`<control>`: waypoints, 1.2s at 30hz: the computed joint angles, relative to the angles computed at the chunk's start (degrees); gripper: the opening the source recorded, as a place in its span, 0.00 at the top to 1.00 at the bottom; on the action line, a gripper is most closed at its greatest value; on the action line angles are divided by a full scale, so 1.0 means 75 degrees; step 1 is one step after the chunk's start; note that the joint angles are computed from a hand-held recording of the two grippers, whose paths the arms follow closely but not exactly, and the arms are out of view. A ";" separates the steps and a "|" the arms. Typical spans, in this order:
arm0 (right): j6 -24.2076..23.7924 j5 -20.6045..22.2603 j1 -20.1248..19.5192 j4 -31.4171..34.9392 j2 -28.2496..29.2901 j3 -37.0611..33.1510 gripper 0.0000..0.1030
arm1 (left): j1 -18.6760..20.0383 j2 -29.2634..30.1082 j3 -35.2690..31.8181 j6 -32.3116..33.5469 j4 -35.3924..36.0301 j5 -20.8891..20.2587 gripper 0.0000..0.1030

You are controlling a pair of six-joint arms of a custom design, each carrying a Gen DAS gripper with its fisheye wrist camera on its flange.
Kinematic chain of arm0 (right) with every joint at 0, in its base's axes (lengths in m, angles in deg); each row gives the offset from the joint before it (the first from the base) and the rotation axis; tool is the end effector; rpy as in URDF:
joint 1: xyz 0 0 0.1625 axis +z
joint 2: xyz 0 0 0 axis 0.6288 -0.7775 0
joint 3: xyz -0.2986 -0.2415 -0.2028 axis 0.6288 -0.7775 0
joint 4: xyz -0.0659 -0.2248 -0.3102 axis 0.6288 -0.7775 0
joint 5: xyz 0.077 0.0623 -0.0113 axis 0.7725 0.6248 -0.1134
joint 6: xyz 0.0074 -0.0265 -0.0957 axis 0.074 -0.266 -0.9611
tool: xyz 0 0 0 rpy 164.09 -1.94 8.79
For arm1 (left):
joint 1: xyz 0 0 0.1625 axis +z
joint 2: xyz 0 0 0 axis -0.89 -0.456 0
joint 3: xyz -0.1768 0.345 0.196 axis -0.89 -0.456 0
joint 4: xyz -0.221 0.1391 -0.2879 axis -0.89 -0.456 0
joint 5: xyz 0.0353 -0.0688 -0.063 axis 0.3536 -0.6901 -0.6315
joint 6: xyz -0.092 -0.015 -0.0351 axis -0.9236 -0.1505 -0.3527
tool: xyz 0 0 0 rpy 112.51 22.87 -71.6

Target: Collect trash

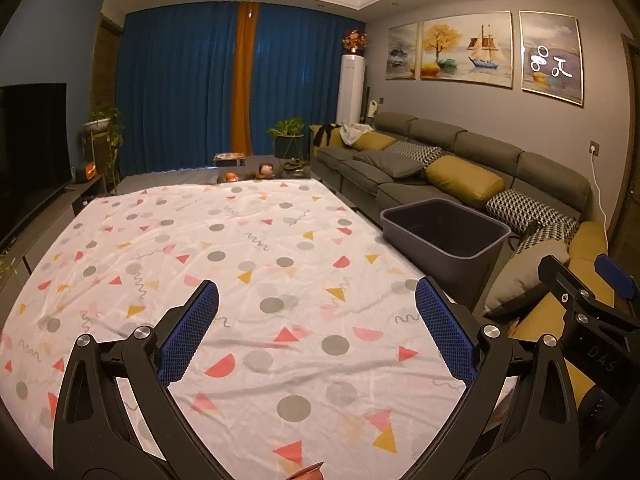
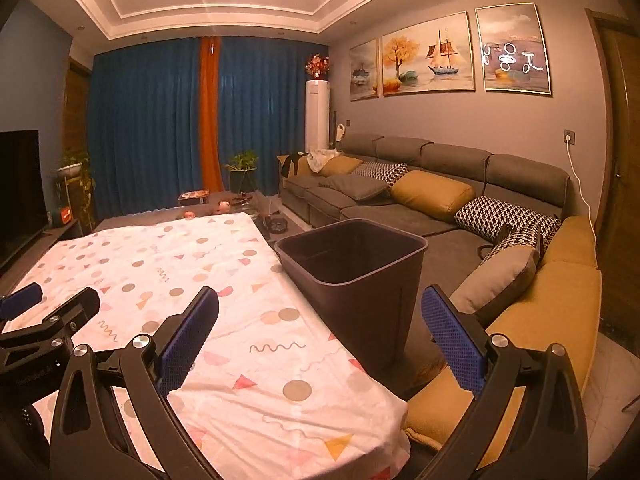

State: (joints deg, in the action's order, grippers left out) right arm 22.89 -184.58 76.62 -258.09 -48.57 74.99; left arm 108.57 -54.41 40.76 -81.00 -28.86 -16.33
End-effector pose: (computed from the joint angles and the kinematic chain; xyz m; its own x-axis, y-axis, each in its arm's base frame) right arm 0.3381 -0.4735 -0.0121 -0.6553 -0.4039 0.6383 -0.7538 0.2949 -0.5872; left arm -0.0834 -0.4164 0.2637 -0.6785 -0.4577 -0.5746 0.4578 0.3484 -0.8180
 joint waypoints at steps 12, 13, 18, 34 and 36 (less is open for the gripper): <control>0.0041 0.0046 -0.0040 -0.0075 -0.0026 0.0019 0.05 | 0.0017 0.0101 -0.0120 -0.0331 0.0364 0.0126 0.06; 0.0036 0.0062 -0.0045 -0.0079 -0.0029 0.0028 0.05 | 0.0024 0.0109 -0.0142 -0.0355 0.0406 0.0138 0.06; 0.0057 0.0065 -0.0053 -0.0078 -0.0044 0.0040 0.05 | 0.0048 0.0157 -0.0198 -0.0468 0.0553 0.0193 0.06; 0.0129 0.0031 -0.0024 -0.0033 -0.0078 0.0031 0.05 | -0.0008 0.0244 -0.0262 -0.0707 0.0801 0.0217 0.06; 0.0124 0.0038 -0.0032 -0.0049 -0.0080 0.0039 0.05 | -0.0009 0.0247 -0.0265 -0.0734 0.0820 0.0222 0.06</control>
